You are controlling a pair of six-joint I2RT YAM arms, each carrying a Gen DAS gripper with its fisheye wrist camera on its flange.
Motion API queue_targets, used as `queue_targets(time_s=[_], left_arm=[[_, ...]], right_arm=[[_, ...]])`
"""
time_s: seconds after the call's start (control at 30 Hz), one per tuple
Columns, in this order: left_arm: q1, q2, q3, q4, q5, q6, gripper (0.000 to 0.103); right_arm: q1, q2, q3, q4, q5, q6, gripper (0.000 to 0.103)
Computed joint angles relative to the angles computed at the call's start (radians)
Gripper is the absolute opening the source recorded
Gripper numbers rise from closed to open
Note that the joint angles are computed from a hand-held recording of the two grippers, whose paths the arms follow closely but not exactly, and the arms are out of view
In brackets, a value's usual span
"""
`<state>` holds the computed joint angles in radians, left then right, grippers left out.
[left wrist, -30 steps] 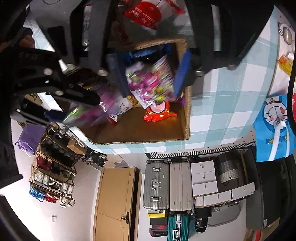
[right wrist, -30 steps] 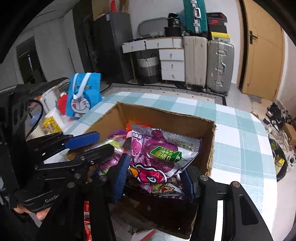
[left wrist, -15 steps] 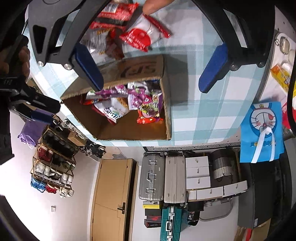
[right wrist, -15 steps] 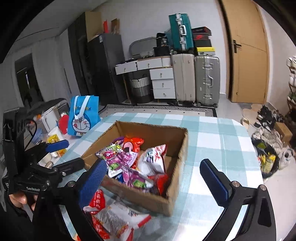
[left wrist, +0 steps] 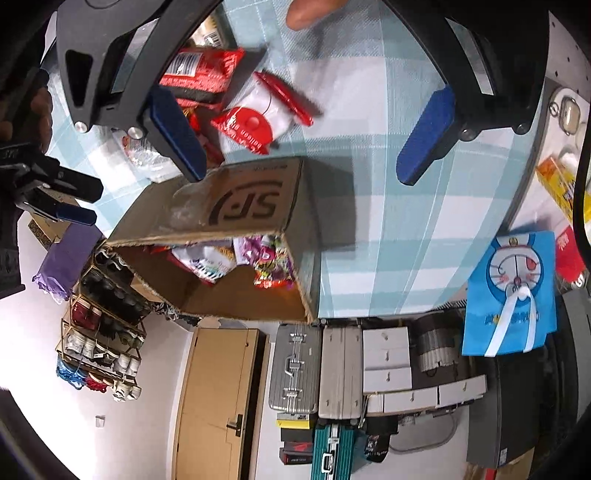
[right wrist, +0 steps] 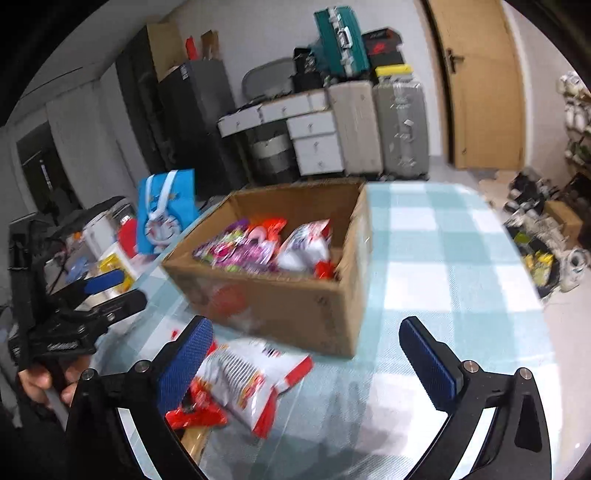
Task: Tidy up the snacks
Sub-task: 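Move both tools to the remaining snacks beside the box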
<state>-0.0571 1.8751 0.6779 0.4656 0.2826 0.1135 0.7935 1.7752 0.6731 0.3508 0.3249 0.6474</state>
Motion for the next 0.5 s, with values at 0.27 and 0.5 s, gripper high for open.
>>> queue_targets(time_s=[0.27, 0.5], left_arm=[[-0.012, 0.046, 0.033, -0.016, -0.021, 0.009, 0.102], [-0.012, 0.093, 0.077, -0.047, -0.038, 0.011, 0.102]], right_arm=[[0.003, 0.108, 0.087, -0.053, -0.036, 0.025, 0.102], [0.004, 0.207, 0.164, -0.062, -0.085, 0.066, 0.102]])
